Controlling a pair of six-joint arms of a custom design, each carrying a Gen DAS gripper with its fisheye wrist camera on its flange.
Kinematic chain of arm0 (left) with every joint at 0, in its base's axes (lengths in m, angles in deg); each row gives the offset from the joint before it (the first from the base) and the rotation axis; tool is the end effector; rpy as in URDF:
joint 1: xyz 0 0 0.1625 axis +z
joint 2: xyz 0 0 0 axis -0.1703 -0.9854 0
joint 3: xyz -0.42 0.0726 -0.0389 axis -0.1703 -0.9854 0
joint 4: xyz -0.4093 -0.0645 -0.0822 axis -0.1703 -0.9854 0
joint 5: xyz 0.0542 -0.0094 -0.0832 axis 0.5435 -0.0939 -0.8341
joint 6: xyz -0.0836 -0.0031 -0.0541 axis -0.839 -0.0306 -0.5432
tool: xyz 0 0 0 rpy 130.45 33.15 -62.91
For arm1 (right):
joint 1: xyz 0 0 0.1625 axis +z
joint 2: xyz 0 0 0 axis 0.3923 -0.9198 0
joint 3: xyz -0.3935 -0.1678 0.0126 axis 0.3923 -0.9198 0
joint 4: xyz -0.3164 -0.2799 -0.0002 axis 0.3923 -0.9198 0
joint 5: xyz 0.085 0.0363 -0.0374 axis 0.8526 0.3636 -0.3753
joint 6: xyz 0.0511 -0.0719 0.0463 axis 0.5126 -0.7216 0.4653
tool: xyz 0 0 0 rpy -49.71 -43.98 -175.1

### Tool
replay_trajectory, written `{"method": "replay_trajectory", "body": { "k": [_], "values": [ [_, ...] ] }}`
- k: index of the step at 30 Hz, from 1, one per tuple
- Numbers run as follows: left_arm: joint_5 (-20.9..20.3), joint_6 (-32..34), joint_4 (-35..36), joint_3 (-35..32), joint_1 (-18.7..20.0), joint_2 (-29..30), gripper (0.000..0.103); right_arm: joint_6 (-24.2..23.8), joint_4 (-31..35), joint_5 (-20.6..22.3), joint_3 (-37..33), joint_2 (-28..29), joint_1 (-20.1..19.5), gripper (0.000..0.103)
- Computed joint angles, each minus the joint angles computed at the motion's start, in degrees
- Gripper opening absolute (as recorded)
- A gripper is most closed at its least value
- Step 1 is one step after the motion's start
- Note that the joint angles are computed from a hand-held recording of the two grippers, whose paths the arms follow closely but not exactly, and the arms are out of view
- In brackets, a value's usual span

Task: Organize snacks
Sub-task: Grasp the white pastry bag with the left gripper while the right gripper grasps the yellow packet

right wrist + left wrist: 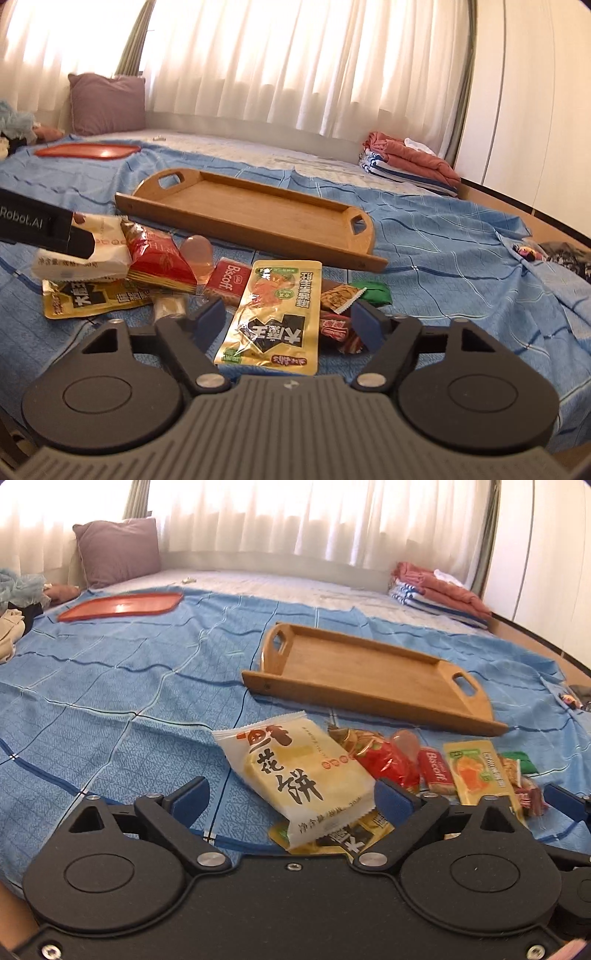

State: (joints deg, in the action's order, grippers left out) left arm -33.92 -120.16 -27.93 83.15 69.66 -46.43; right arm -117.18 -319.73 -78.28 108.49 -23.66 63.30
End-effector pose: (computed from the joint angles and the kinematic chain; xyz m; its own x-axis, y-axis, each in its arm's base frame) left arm -0.1129 -0.5974 0.0220 -0.7854 0.0479 -0.6172 0.5227 0.5854 -0.6197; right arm 0.0679 -0.5427 0.0223 -0.5596 0.0349 0.8280 -0.7399 0.4291 -0.5182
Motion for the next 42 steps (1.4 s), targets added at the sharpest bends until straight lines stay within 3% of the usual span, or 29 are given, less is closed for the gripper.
{"method": "replay_trajectory", "body": {
  "k": [4,8,12,18,21,28,35,39,42],
  "values": [
    [-0.1,-0.21,1.01,-2.36,0.49,1.87,0.093,0.79,3.05,-1.41,-1.47,0.37,0.21,0.078],
    [-0.34,0.56,1.29,-4.27,0.55,3.91,0.1,-0.33,4.16,-3.07,-3.22,1.57,0.52,0.078],
    [-3.51,3.11,1.98,-7.79,0.26,7.23,0.103,-0.55,4.35,-5.48,-4.83,2.35,1.0,0.078],
    [-4.84,4.36,3.89,-10.93,0.54,10.01,0.103,0.61,6.54,-5.11,-4.6,1.47,0.83,0.078],
    [-3.77,5.26,1.7,-8.52,1.07,8.26,0.103,0.63,6.91,-4.52,-4.07,1.17,0.78,0.078],
    [-8.59,9.44,-5.06,-3.86,1.87,4.26,0.103,1.37,7.39,-3.83,-3.54,0.65,0.56,0.078],
    [-13.02,11.78,-11.34,-1.79,2.84,1.58,0.103,5.11,9.69,-2.21,-1.58,-0.93,0.45,0.077],
    [-5.98,11.16,-13.39,0.76,3.41,-0.76,0.103,11.88,14.28,1.66,0.64,-3.56,-0.49,0.077],
    [-5.16,13.29,-13.9,-0.47,3.17,0.41,0.103,10.47,13.87,-0.49,-0.75,-2.55,0.31,0.076]
  ]
}}
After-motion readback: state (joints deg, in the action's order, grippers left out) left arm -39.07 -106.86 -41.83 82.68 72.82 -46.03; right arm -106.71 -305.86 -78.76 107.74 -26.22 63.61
